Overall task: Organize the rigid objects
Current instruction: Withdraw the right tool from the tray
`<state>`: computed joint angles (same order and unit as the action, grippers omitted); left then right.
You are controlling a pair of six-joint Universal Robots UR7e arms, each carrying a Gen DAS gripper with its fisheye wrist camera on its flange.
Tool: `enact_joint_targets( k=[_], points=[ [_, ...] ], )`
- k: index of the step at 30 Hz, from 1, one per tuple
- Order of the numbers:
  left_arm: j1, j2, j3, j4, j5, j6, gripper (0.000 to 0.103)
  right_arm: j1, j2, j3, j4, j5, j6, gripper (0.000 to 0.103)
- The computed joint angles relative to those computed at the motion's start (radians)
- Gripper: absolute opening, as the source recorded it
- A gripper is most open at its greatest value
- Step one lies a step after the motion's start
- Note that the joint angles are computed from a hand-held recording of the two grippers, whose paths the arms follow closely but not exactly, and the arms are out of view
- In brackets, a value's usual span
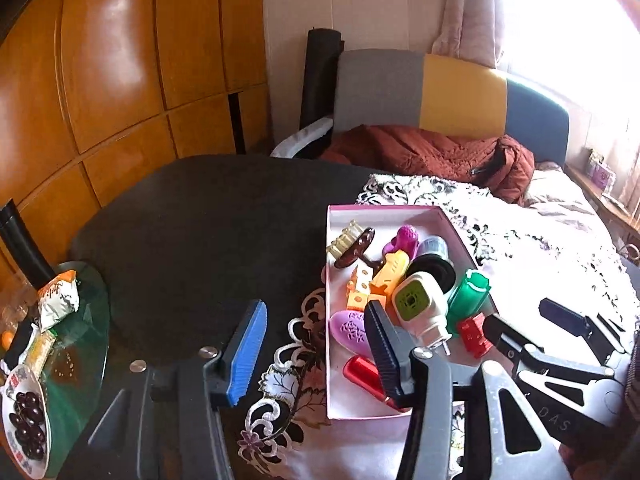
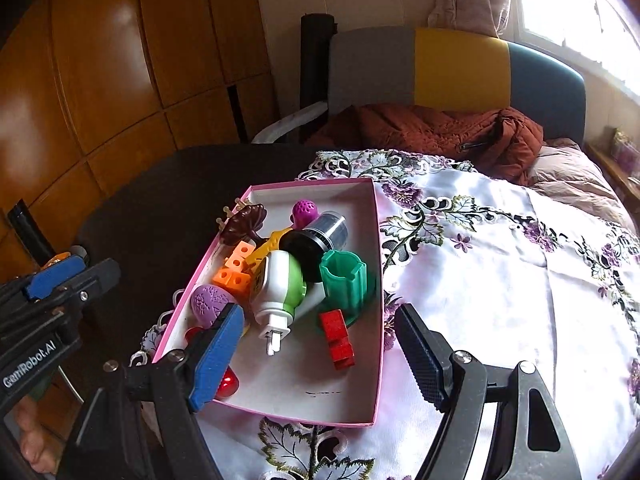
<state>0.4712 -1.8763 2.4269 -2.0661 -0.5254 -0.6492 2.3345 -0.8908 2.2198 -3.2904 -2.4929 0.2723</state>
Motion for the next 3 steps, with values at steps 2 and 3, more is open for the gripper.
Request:
enact_joint_targets(
  k=[2,3],
  points=[
    [0.001,0.001,-0.006,0.010,0.002,-0.007,0.051,0.001,0.000,0.001,-0.008,-0.011,-0.001,0.078],
    [0.007,0.004,-0.010,0.004,-0.006,0.003,0.051,-0.001,-0.003,0.003,-0.015,-0.016,-0.001,0.078]
  ],
)
